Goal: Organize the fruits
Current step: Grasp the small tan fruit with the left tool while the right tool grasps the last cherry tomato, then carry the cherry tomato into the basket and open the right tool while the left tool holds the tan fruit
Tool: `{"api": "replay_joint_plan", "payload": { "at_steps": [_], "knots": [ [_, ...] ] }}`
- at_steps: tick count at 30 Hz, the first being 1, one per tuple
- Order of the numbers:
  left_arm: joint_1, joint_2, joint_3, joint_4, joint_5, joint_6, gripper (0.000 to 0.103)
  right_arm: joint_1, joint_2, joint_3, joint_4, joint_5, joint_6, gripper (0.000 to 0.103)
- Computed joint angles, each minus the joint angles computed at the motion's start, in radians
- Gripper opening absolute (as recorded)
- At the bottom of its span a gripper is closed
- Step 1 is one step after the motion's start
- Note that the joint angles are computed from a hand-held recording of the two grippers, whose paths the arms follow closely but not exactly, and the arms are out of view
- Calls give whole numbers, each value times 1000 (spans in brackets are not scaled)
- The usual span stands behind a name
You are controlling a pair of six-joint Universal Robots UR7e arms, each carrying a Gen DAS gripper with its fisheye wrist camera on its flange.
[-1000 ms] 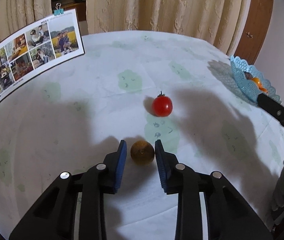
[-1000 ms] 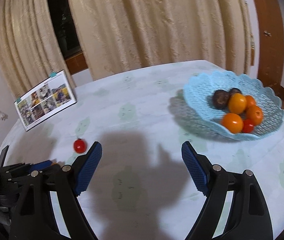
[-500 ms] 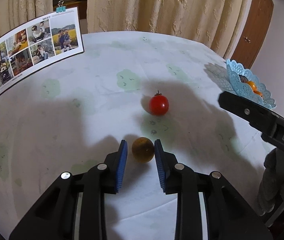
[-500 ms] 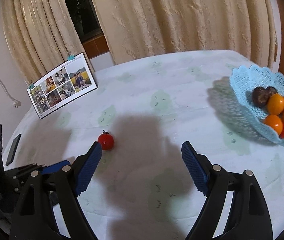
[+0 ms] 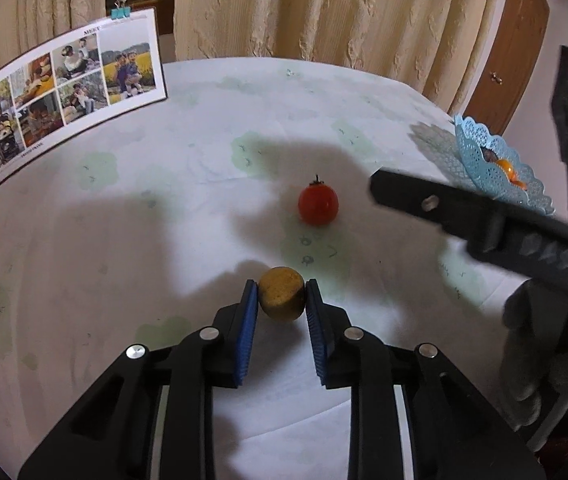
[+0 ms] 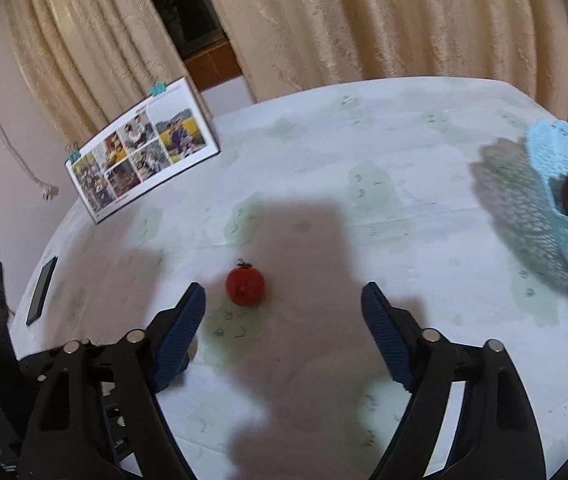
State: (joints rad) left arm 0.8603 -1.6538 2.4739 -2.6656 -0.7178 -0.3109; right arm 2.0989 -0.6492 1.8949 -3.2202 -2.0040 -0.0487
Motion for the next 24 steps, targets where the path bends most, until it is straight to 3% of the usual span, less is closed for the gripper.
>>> {"api": "replay_joint_plan", "payload": {
  "at_steps": [6, 12, 19, 24],
  "knots": [
    [-28, -37, 9, 14, 33, -20, 24, 15, 45, -66, 90, -12, -33, 53],
    [-54, -70, 20, 22, 65, -15, 24, 21, 95, -136, 158, -21, -54, 41],
    [-59, -94, 24, 32, 69, -19, 24, 13, 119, -167, 200, -22, -40, 29],
    [-61, -95, 27, 36, 68, -25, 24, 14, 120, -163, 184, -23, -36, 29]
  ]
}}
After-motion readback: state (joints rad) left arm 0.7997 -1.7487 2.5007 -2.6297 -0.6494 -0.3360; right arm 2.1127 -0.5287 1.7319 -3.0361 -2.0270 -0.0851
